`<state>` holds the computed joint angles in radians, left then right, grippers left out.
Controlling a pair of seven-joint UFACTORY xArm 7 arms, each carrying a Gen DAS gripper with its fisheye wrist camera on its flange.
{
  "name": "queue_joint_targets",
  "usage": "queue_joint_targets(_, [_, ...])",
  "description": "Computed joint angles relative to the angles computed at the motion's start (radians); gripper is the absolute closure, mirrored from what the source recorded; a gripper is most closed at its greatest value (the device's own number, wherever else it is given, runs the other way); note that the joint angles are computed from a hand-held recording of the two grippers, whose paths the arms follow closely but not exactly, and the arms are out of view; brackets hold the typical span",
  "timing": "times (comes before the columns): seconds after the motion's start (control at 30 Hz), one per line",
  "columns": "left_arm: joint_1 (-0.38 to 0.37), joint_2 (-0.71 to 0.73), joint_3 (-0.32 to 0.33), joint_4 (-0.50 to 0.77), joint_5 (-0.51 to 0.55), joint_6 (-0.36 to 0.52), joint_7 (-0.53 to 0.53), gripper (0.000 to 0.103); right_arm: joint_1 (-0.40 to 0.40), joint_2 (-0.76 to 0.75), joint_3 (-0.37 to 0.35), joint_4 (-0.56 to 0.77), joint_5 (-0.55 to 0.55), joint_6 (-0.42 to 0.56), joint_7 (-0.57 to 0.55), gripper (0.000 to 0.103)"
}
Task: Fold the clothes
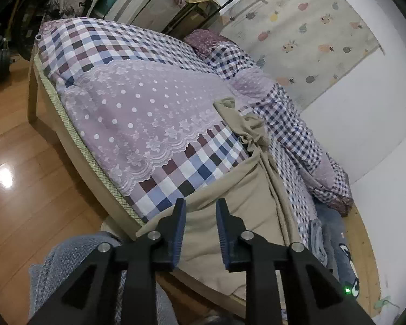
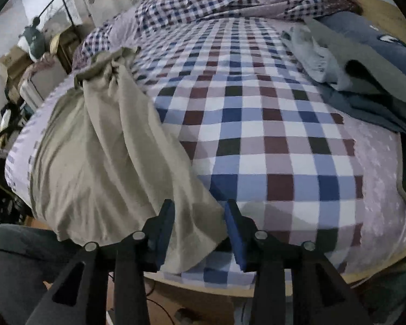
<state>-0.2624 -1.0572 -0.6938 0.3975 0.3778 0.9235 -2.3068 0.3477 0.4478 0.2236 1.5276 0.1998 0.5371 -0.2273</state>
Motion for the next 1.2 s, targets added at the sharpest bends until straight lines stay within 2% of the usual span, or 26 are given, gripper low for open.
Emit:
queue_joint_targets(0.07, [0.004,-0.004,0.005,-0.011,0.005,-0.025,-0.008,0.08,0.038,0.023,-0.036,0.026,-0.065,0.011,0.043,0.069])
queue_joint_targets(0.2, [0.031,0.005,0.019,-0.026,0.03,-0.101,-0.006,0.079,0.065,0.017,-0.068,0.013,-0.15,0.003,0.095,0.098])
queue_joint_targets(0.4, [0.12,0.05,0.009,-0.009,0.078,-0.235,0.001,0.079,0.103,-0.086,-0.11,-0.128,-0.317,-0.069,0.141,0.101])
queue_joint_targets(0.47, [0.163,0.078,0.002,0.005,0.1,-0.294,0.01,0.079,0.085,-0.119,-0.096,-0.168,-0.318,-0.074,0.138,0.101])
queue_joint_targets(0.6, [0.259,0.133,-0.012,0.035,0.142,-0.414,0.037,0.079,0.071,-0.172,-0.084,-0.23,-0.312,-0.058,0.163,0.102])
queue_joint_targets(0.7, [0.346,0.176,-0.03,0.058,0.167,-0.512,0.057,0.079,0.097,-0.204,-0.117,-0.268,-0.414,-0.005,0.271,0.103])
queue_joint_targets(0.73, [0.378,0.19,-0.038,0.067,0.173,-0.545,0.064,0.079,0.101,-0.211,-0.13,-0.283,-0.419,0.011,0.281,0.103])
queue_joint_targets(0.77, [0.41,0.204,-0.048,0.077,0.179,-0.578,0.073,0.079,0.066,-0.217,-0.101,-0.296,-0.381,0.021,0.263,0.103])
queue_joint_targets(0.83, [0.475,0.228,-0.075,0.1,0.183,-0.625,0.093,0.079,0.022,-0.248,-0.068,-0.33,-0.283,-0.019,0.198,0.103])
queue_joint_targets(0.9, [0.545,0.254,-0.107,0.128,0.186,-0.662,0.115,0.079,0.001,-0.27,-0.047,-0.345,-0.214,-0.053,0.14,0.1])
queue_joint_targets(0.97, [0.609,0.271,-0.14,0.151,0.184,-0.691,0.132,0.07,-0.009,-0.285,-0.034,-0.348,-0.164,-0.085,0.088,0.1])
queue_joint_targets(1.03, [0.685,0.28,-0.178,0.173,0.182,-0.73,0.14,0.054,-0.014,-0.287,-0.022,-0.338,-0.118,-0.105,0.033,0.1])
queue_joint_targets(1.13, [0.8,0.297,-0.231,0.215,0.182,-0.777,0.17,0.042,-0.008,-0.267,-0.009,-0.295,-0.067,-0.115,-0.013,0.096])
queue_joint_targets(1.2, [0.878,0.313,-0.264,0.251,0.185,-0.799,0.204,0.039,-0.002,-0.246,0.0,-0.256,-0.041,-0.119,-0.036,0.092])
